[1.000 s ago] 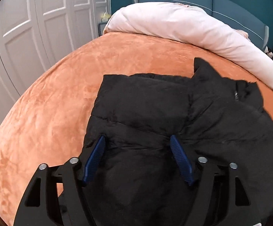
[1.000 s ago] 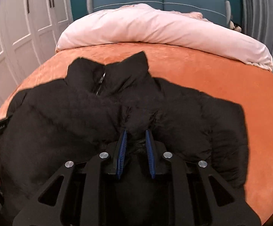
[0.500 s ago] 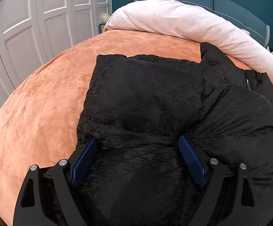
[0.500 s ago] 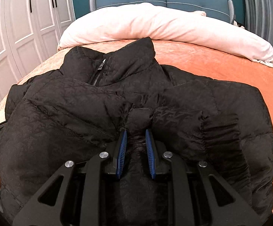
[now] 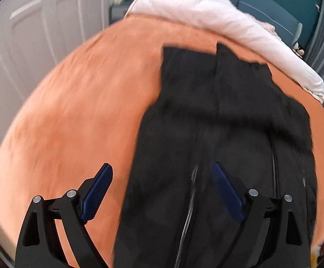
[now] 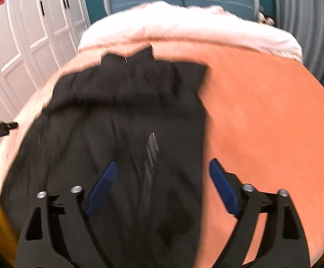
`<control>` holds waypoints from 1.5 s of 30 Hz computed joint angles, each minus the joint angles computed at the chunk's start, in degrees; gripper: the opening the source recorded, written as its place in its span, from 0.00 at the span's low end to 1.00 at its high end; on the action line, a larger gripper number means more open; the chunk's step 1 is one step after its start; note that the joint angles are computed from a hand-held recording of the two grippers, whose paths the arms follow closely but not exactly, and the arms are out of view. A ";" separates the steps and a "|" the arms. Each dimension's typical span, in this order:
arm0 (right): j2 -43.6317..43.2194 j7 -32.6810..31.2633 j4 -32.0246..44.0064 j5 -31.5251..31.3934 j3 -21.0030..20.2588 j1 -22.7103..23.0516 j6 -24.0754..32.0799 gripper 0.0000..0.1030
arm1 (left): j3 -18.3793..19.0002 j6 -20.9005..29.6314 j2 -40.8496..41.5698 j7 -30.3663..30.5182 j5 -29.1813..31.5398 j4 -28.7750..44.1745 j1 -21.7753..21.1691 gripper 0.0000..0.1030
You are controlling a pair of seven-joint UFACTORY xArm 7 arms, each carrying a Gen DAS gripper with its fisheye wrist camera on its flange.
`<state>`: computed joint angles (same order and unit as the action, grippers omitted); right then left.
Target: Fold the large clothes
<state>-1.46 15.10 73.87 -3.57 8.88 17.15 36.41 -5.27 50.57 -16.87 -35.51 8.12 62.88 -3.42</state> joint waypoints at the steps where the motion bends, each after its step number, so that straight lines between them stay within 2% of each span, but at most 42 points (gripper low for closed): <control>1: -5.14 0.02 -5.57 2.51 -0.47 -0.29 1.56 0.86 | 0.46 1.07 -4.22 -0.17 -1.75 -3.94 -0.36 0.86; 2: -9.52 0.26 -10.27 6.20 -1.20 -0.45 3.57 0.86 | 1.66 2.71 -8.88 -1.25 -3.07 -8.40 -1.78 0.87; 5: -16.99 2.42 -20.10 17.57 -3.81 -0.35 5.50 0.86 | 1.27 6.47 -15.28 -2.47 -8.70 -15.31 -1.33 0.87; 7: -18.37 3.94 -22.99 21.83 -4.53 -0.36 5.83 0.86 | 1.58 5.89 -17.86 -4.11 -11.87 -18.70 -1.59 0.87; 9: -18.68 4.12 -24.53 24.88 -4.79 0.00 4.83 0.86 | 1.25 4.54 -19.52 -5.48 -13.66 -21.24 -1.76 0.87; 11: -18.10 3.54 -24.79 27.74 -4.87 0.84 3.07 0.87 | -0.57 2.86 -20.49 -7.21 -12.14 -22.52 -1.05 0.87; 16: -15.44 1.18 -22.88 32.00 -4.54 2.66 1.40 0.88 | -1.90 2.02 -19.49 -8.48 -9.52 -22.25 -0.94 0.85; 17: -14.84 0.42 -22.45 33.82 -4.68 3.22 1.14 0.87 | -1.86 1.79 -19.60 -8.38 -9.34 -22.47 -1.18 0.77; 18: -14.73 0.56 -22.70 34.27 -4.26 3.31 0.71 0.87 | -1.57 0.91 -19.31 -7.65 -9.66 -22.38 -1.86 0.64; 20: -13.64 1.39 -21.39 33.04 -3.41 3.01 0.92 0.80 | -1.50 1.78 -18.07 -6.08 -9.60 -20.62 -2.79 0.50; 22: -13.13 0.08 -20.69 35.17 -3.89 3.60 1.73 0.51 | -3.51 4.46 -15.62 -5.52 -6.55 -16.98 -2.67 0.31; 23: -13.08 -0.93 -20.56 36.68 -4.20 3.83 1.80 0.44 | -4.40 5.49 -14.90 -5.40 -5.13 -15.61 -2.77 0.20; 25: -13.51 -0.87 -19.79 36.04 -3.53 3.59 1.93 0.26 | -4.92 6.62 -15.14 -5.03 -3.87 -14.31 -3.34 0.12; 28: -14.83 -0.58 -18.81 33.39 -2.61 3.40 2.12 0.16 | -5.84 7.53 -16.21 -4.27 -1.86 -12.61 -4.00 0.08; 33: -18.37 -1.83 -18.13 30.62 -2.92 3.70 4.29 0.14 | -7.29 10.42 -17.47 -2.17 -0.15 -9.09 -5.63 0.05; 36: -21.71 -2.85 -18.33 28.97 -3.57 3.61 9.29 0.13 | -6.63 12.91 -21.60 -0.01 -1.85 -10.09 -7.39 0.05; 39: -27.13 -5.29 -18.98 27.78 -5.39 3.55 19.21 0.13 | -6.36 17.93 -27.02 2.48 -4.75 -11.01 -9.48 0.04; 41: -31.62 -7.25 -18.59 26.85 -6.67 3.75 29.38 0.13 | -6.34 23.48 -31.16 4.28 -8.07 -10.92 -11.64 0.04; 43: -35.42 -8.31 -17.56 27.57 -7.95 3.83 38.51 0.13 | -6.15 31.45 -35.57 5.65 -11.74 -9.17 -13.78 0.04; 45: -38.09 -8.15 -15.74 29.18 -8.80 3.37 45.12 0.13 | -5.80 37.87 -37.43 5.16 -15.20 -5.97 -14.03 0.04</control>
<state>-39.55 6.95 58.12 25.61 0.07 20.52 81.53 -11.07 88.44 -54.30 -30.35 -7.07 56.90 -17.45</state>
